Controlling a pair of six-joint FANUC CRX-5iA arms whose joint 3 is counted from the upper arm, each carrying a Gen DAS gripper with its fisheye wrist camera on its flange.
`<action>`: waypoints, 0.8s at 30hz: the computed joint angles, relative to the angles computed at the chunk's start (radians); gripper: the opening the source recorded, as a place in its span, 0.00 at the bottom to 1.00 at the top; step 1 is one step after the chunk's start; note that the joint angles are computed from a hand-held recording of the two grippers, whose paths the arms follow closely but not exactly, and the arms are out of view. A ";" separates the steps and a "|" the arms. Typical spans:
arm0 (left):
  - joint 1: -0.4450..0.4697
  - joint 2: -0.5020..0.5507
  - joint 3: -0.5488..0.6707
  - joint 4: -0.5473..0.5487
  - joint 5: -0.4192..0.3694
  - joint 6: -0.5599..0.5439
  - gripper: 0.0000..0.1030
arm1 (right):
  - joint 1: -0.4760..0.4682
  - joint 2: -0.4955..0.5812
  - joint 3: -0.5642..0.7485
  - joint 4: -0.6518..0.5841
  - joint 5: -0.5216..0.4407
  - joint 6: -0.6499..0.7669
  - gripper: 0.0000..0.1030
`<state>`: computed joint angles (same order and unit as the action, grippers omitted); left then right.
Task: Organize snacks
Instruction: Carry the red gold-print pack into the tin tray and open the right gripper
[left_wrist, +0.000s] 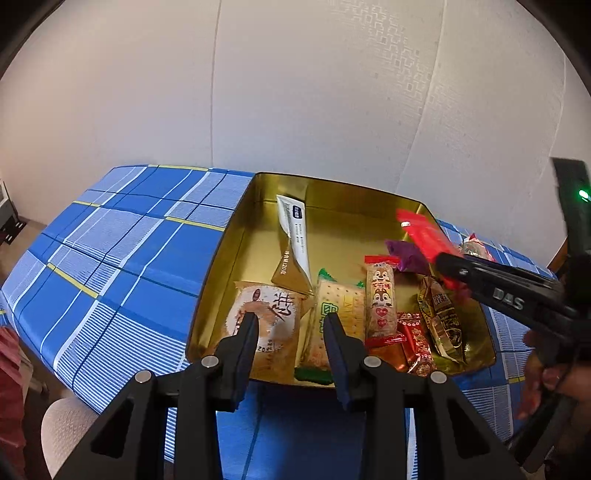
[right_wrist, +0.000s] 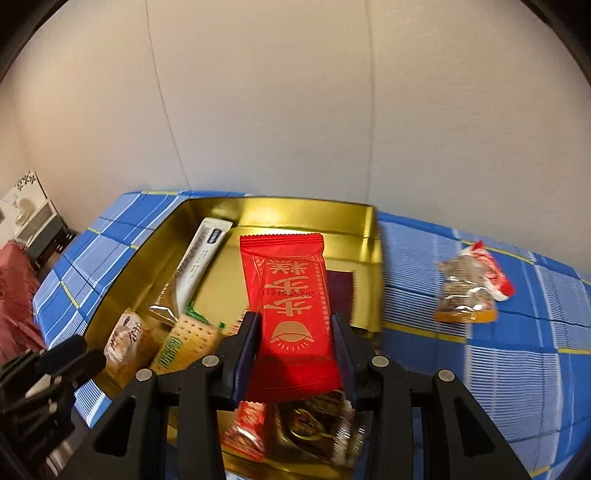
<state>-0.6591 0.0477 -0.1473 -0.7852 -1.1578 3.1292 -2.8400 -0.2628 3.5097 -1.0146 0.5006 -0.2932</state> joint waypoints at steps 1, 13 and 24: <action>0.004 -0.002 -0.003 0.005 0.002 -0.002 0.36 | 0.003 -0.016 -0.027 0.046 0.014 -0.046 0.39; 0.009 -0.014 -0.023 0.012 0.006 0.036 0.36 | 0.056 -0.152 -0.240 0.308 0.076 -0.329 0.40; -0.037 -0.002 -0.022 -0.030 0.062 0.080 0.36 | 0.047 -0.159 -0.203 0.160 0.092 -0.263 0.51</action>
